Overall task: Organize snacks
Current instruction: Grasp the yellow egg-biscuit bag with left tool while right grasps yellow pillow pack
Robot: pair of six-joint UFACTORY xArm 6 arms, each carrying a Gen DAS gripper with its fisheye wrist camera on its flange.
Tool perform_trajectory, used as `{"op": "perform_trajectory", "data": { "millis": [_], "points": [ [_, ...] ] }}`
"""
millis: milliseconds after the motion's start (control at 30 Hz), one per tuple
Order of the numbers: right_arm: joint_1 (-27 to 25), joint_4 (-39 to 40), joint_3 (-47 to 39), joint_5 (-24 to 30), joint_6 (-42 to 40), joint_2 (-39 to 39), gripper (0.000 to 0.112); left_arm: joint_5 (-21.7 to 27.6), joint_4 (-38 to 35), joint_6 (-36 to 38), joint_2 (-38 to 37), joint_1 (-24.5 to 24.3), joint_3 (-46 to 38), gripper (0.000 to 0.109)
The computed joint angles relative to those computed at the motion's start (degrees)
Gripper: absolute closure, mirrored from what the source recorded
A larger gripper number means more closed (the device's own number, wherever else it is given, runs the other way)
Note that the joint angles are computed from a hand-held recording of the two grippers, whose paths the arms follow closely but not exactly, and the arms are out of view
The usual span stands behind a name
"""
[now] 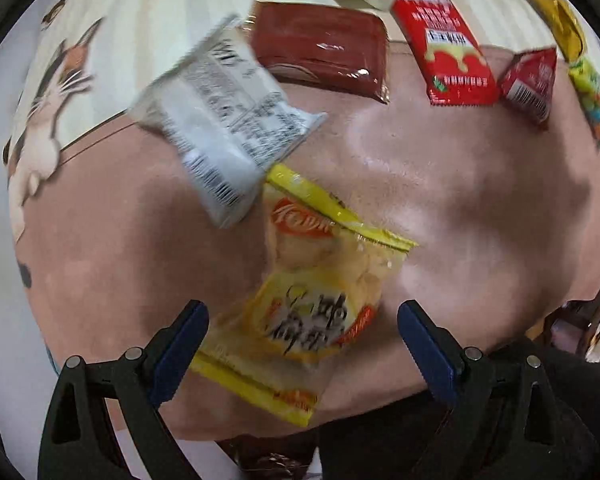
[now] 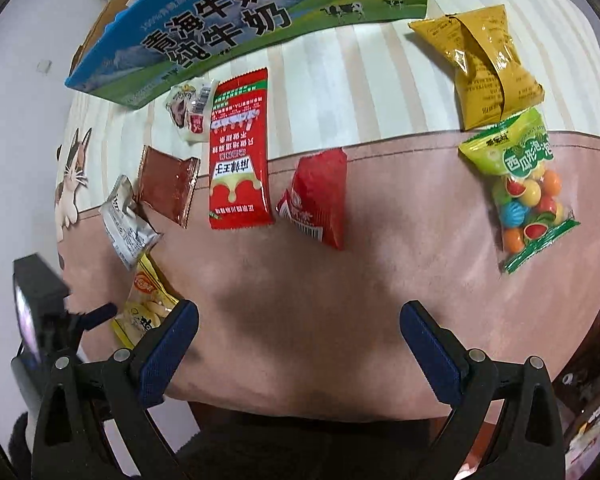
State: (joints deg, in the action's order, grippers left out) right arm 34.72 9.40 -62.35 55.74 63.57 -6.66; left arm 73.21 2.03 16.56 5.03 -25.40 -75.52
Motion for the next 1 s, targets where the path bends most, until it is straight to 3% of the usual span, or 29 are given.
{"op": "perform_trajectory", "data": {
  "millis": [33, 133, 333, 467, 700, 833, 867, 1000],
  "points": [
    [0.1, 0.1, 0.5, -0.2, 0.1, -0.3, 0.01, -1.2, 0.2, -0.6, 0.1, -0.3, 0.5, 0.033],
    [0.0, -1.4, 2.2, 0.0, 1.9, -2.4, 0.01, 0.4, -3.2, -4.0, 2.5, 0.1, -1.9, 0.049],
    [-3.6, -6.6, 8.3, 1.4, 6.9, -11.1, 0.01, 2.0, -10.2, -13.9, 5.7, -0.4, -7.3, 0.05],
    [-9.8, -11.1, 10.6, 4.3, 5.3, -15.5, 0.01, 2.5, -14.2, -19.9, 9.3, -2.3, -12.7, 0.05],
    [-18.6, -13.5, 8.1, 2.7, -4.9, -10.4, 0.01, 1.6, -15.2, -25.3, 17.8, -5.8, -24.3, 0.05],
    [-21.4, -9.7, 6.1, 2.0, -11.3, -4.7, 0.028, 3.1, -14.8, -26.4, 20.5, -6.6, -28.4, 0.05],
    [-21.4, -10.2, 5.2, 3.0, -11.9, -2.9, 0.037, 3.7, -14.9, -26.4, 21.7, -6.6, -30.0, 0.05],
    [-21.0, -12.7, 4.5, 3.0, -11.6, -1.7, 0.056, 3.8, -16.5, -25.1, 22.2, -5.7, -30.0, 0.05]
  ]
}}
